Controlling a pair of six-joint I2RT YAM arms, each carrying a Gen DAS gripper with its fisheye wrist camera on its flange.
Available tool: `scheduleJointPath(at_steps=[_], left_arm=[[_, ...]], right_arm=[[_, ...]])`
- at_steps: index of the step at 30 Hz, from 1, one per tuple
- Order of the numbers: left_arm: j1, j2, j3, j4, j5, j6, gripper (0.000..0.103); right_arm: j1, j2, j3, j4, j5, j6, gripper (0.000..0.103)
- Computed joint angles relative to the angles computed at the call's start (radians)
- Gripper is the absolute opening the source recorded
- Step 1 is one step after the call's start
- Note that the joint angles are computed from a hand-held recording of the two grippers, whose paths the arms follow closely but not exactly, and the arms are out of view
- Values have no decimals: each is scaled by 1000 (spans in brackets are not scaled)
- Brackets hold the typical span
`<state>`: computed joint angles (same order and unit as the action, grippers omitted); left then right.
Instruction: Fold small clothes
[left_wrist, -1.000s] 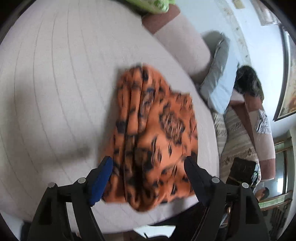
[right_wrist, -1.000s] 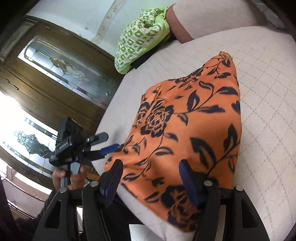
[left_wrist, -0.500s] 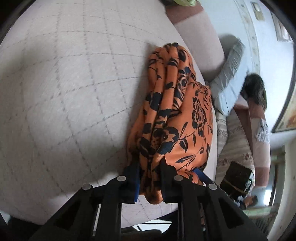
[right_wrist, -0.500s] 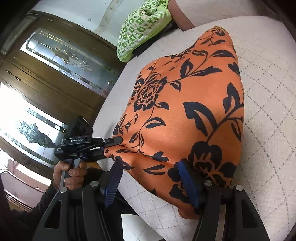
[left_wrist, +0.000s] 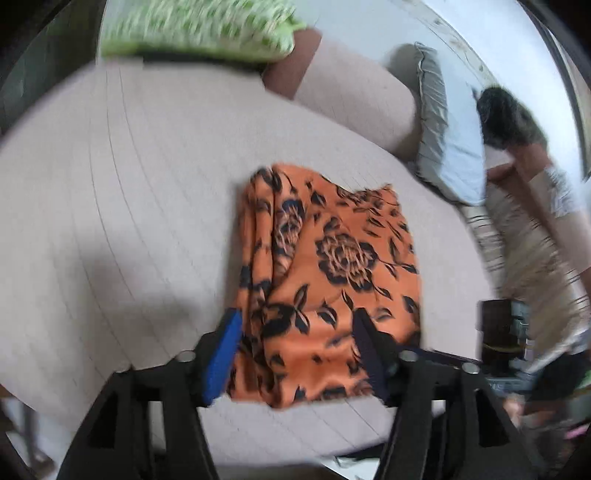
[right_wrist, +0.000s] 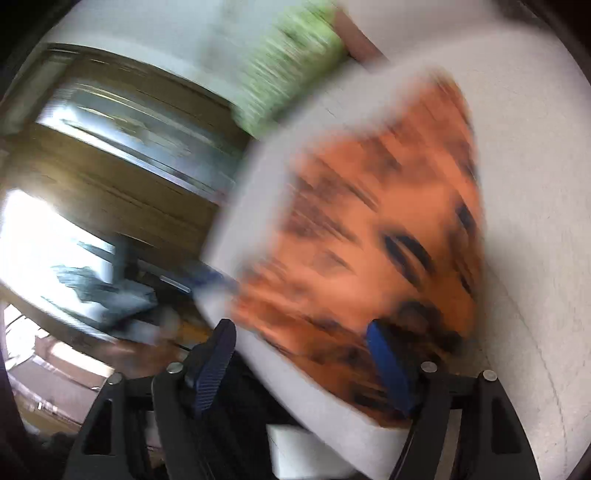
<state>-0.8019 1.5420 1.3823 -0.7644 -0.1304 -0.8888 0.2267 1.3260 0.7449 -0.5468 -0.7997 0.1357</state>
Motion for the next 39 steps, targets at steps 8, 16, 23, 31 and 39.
scheduleJointPath(at_steps=[8, 16, 23, 31, 39], left_arm=[[-29, 186, 143, -113, -135, 24, 69], [-9, 237, 137, -99, -103, 29, 69], [13, 221, 60, -30, -70, 25, 73], [-5, 202, 50, -44, -88, 4, 74], [-42, 170, 51, -69, -106, -41, 74]], right_arm=[[-110, -86, 90, 65, 50, 61, 72], [-221, 330, 175, 210, -64, 205, 74], [-159, 243, 116, 254, -17, 180, 36], [-186, 220, 130, 179, 39, 136, 71], [-246, 82, 25, 159, -21, 151, 72]])
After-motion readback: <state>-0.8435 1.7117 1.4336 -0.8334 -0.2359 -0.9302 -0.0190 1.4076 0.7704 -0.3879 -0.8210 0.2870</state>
